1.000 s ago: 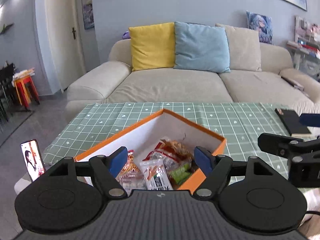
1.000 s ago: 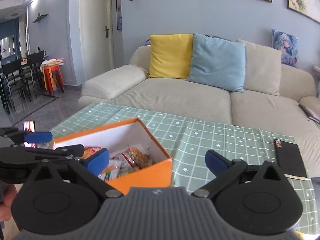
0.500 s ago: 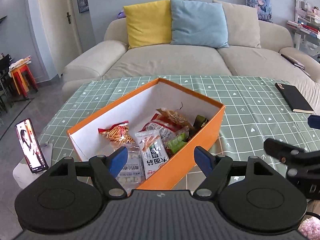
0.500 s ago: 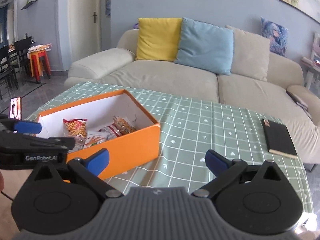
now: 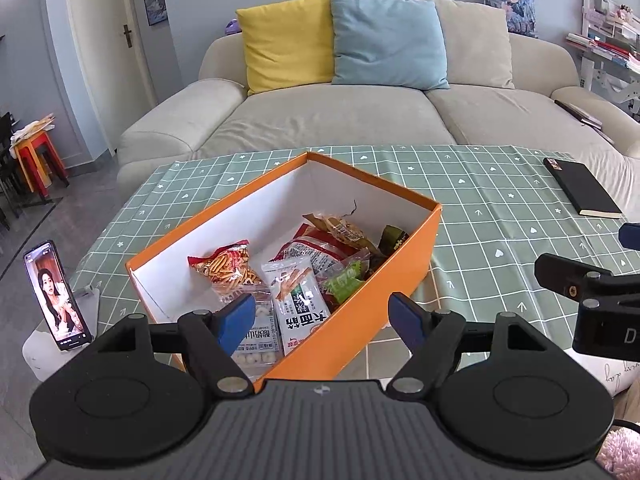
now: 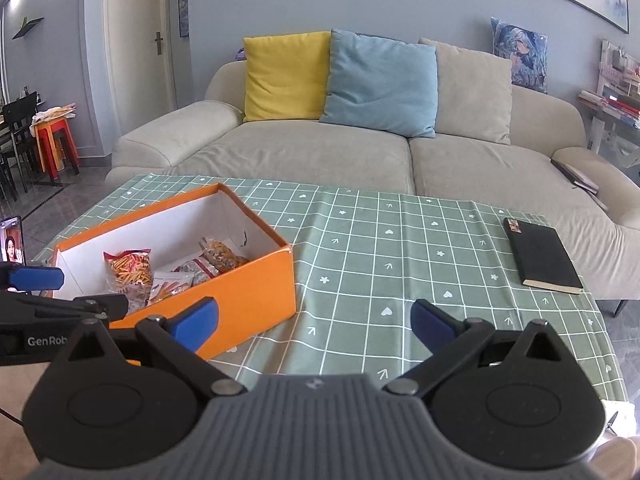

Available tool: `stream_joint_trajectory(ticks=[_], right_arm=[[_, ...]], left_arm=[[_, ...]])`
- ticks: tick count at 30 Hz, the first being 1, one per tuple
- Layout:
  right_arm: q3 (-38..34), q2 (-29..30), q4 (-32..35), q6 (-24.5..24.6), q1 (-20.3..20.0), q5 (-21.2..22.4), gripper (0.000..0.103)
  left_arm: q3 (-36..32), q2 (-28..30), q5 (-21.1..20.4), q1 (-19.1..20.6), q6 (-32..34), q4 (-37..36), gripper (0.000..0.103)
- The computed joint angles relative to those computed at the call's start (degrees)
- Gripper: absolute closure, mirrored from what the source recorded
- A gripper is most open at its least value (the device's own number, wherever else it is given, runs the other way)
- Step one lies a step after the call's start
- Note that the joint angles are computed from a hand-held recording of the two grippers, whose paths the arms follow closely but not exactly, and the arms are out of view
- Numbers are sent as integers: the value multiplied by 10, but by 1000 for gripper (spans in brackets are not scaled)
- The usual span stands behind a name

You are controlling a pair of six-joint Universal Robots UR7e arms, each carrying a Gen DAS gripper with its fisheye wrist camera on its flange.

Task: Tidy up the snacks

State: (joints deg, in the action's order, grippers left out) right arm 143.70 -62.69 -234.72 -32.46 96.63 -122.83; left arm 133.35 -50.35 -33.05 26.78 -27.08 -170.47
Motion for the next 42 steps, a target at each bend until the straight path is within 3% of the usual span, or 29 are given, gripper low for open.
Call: stream_joint_trajectory(ticks=[42], right_arm=[[-3,13,-51,-12,9,-15,4]], left_arm=[[-1,3,-9,-6,68,-71,15]])
